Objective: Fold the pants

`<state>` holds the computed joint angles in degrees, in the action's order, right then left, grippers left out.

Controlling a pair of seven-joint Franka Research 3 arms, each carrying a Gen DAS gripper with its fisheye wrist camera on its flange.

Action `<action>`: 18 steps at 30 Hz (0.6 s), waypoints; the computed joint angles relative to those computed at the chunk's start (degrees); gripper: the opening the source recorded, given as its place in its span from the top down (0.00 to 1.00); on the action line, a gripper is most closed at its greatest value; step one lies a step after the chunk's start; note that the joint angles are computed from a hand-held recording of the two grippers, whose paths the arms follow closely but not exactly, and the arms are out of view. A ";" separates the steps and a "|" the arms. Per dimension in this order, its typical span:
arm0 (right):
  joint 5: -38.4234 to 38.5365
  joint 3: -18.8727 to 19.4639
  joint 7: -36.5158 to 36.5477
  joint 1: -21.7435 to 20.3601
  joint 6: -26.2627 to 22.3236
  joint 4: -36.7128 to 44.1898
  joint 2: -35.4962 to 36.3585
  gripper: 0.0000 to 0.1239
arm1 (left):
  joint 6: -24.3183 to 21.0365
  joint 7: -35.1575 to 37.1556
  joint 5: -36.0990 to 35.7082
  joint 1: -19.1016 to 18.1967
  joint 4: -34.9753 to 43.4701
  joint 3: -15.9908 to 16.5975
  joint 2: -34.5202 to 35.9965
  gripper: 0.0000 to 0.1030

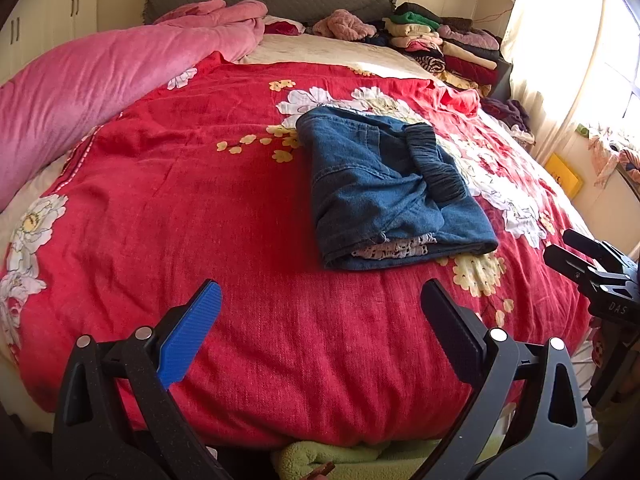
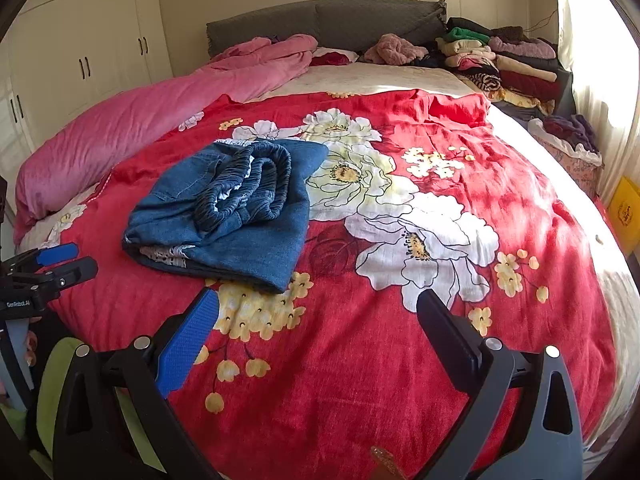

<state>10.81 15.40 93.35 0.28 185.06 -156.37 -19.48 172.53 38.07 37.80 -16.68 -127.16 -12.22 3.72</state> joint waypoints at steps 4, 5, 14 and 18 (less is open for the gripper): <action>-0.05 -0.53 -0.11 0.47 -0.18 0.02 0.11 0.20 | -0.19 0.10 -0.18 -0.07 0.04 -0.06 0.01 0.09; -0.13 -0.27 -0.05 0.18 -0.23 0.07 0.15 0.20 | -0.26 0.02 -0.06 -0.09 0.07 -0.03 0.01 0.09; -0.10 -1.65 -0.82 1.82 -0.52 0.24 0.41 0.20 | -0.61 -0.58 0.41 -0.12 0.14 0.00 -0.05 0.09; -0.08 -1.99 -0.95 2.18 -0.67 0.39 0.47 0.20 | -0.64 -0.36 0.18 -0.04 0.16 -0.08 -0.04 0.09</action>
